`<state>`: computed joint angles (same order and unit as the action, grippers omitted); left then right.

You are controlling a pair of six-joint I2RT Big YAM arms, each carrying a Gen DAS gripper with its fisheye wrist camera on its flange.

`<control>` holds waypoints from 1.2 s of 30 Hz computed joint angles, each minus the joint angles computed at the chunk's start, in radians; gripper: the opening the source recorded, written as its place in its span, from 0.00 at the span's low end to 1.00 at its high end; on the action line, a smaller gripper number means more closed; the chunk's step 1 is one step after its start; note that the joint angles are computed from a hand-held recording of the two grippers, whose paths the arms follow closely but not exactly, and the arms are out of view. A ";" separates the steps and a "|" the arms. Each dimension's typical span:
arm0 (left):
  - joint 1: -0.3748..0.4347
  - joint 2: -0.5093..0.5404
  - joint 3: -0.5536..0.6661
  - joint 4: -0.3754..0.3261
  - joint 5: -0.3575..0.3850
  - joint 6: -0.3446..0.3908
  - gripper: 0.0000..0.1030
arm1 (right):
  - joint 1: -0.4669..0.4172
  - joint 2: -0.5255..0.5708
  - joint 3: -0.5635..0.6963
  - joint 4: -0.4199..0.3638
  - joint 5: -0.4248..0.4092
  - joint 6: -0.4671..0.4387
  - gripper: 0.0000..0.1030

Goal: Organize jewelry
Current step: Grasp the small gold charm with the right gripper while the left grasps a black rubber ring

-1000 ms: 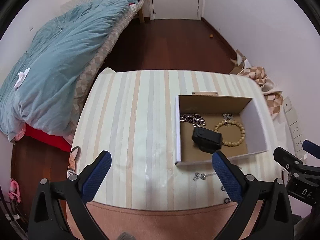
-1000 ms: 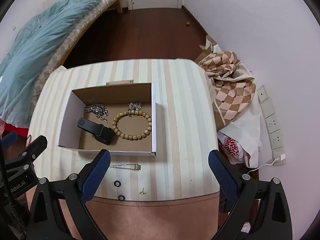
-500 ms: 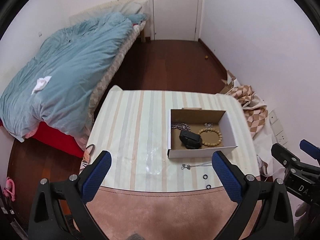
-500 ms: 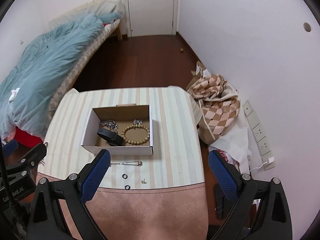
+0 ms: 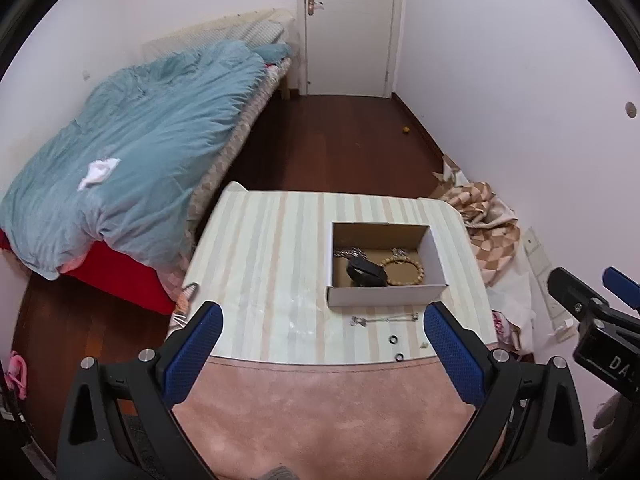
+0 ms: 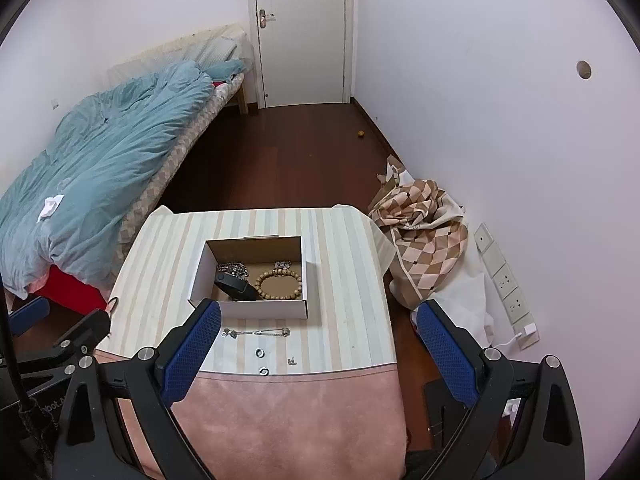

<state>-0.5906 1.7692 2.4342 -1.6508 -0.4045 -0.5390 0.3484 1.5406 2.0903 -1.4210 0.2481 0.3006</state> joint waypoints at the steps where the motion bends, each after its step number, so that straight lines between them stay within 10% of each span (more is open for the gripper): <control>1: -0.002 0.000 -0.003 0.002 -0.015 -0.003 1.00 | -0.004 -0.004 -0.009 0.009 -0.009 0.003 0.97; 8: 0.015 -0.048 -0.195 0.103 -0.057 -0.027 1.00 | -0.047 -0.020 -0.184 0.069 -0.126 0.019 0.96; 12: 0.027 -0.053 -0.312 0.105 -0.066 -0.054 1.00 | -0.052 -0.005 -0.298 0.111 -0.186 0.007 0.56; 18: 0.040 -0.018 -0.427 0.077 -0.133 -0.064 1.00 | -0.045 0.043 -0.430 0.222 -0.269 0.035 0.53; 24: 0.073 0.021 -0.451 0.062 -0.109 -0.069 1.00 | -0.028 0.102 -0.451 0.267 -0.260 0.055 0.47; 30: 0.084 0.042 -0.448 0.063 -0.088 -0.057 1.00 | -0.004 0.117 -0.474 0.321 -0.200 0.016 0.10; 36: 0.065 0.067 -0.417 0.079 -0.015 -0.043 1.00 | -0.036 0.078 -0.505 0.358 -0.245 0.047 0.09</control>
